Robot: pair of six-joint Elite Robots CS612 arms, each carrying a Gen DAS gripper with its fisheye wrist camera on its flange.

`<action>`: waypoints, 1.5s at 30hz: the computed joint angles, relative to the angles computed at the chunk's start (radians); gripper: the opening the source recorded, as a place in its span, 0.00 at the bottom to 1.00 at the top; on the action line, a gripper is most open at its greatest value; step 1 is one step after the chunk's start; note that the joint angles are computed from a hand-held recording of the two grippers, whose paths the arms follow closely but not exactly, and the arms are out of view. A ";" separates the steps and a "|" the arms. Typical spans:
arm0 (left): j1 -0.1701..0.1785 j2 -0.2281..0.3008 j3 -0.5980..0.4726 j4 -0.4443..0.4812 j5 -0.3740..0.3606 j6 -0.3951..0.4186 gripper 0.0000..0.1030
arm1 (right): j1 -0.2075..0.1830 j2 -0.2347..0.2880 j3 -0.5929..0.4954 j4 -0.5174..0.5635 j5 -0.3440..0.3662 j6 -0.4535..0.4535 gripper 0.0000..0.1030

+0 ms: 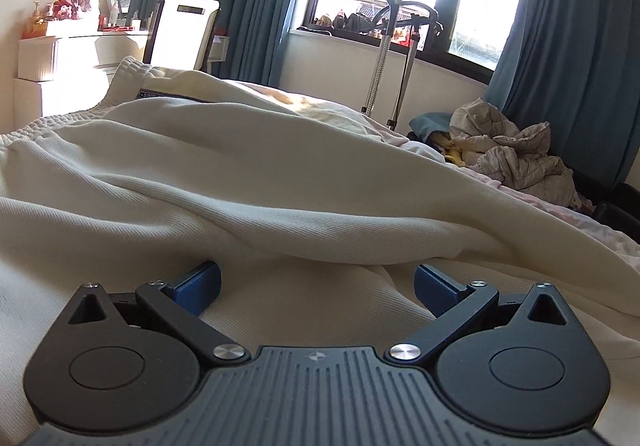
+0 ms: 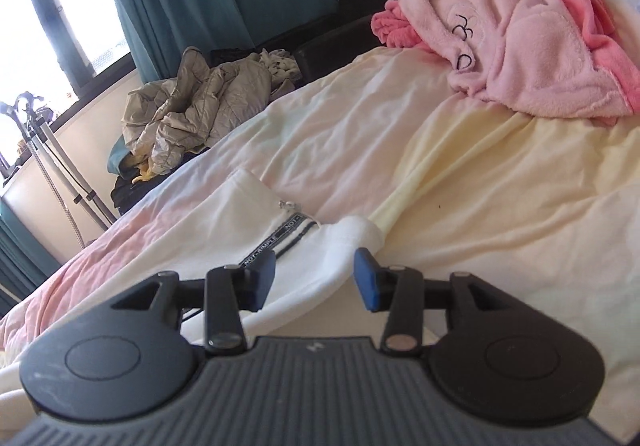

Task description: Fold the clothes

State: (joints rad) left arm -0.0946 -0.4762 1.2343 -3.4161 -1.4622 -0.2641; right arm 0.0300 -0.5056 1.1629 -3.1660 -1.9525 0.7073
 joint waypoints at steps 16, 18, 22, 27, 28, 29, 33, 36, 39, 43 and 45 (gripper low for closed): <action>0.019 -0.119 0.168 -0.046 -0.069 0.077 1.00 | 0.082 -0.151 0.275 -0.261 0.116 -0.173 0.52; 0.023 -0.136 0.188 -0.044 -0.071 0.081 1.00 | 0.088 -0.160 0.283 -0.263 0.140 -0.183 0.52; 0.048 -0.175 0.210 0.047 -0.142 0.032 1.00 | 0.103 -0.168 0.290 -0.245 0.179 -0.273 0.53; 0.078 -0.212 0.222 0.139 -0.156 -0.018 1.00 | 0.112 -0.165 0.281 -0.188 0.224 -0.372 0.53; 0.083 -0.218 0.222 0.151 -0.150 -0.021 1.00 | 0.114 -0.164 0.279 -0.176 0.232 -0.392 0.53; 0.088 -0.223 0.222 0.158 -0.148 -0.024 1.00 | 0.113 -0.162 0.278 -0.172 0.240 -0.394 0.53; 0.121 -0.235 0.218 0.170 -0.166 -0.071 1.00 | 0.102 -0.160 0.284 -0.174 0.246 -0.334 0.54; 0.157 -0.227 0.203 0.177 -0.222 -0.180 1.00 | 0.090 -0.165 0.298 -0.153 0.198 -0.199 0.55; 0.192 -0.208 0.188 0.164 -0.299 -0.344 1.00 | 0.087 -0.183 0.309 -0.042 0.061 -0.062 0.55; 0.225 -0.177 0.167 0.120 -0.381 -0.571 1.00 | 0.070 -0.201 0.354 -0.009 -0.005 0.138 0.57; 0.229 -0.175 0.164 0.132 -0.380 -0.593 1.00 | 0.058 -0.209 0.382 -0.030 0.005 0.243 0.62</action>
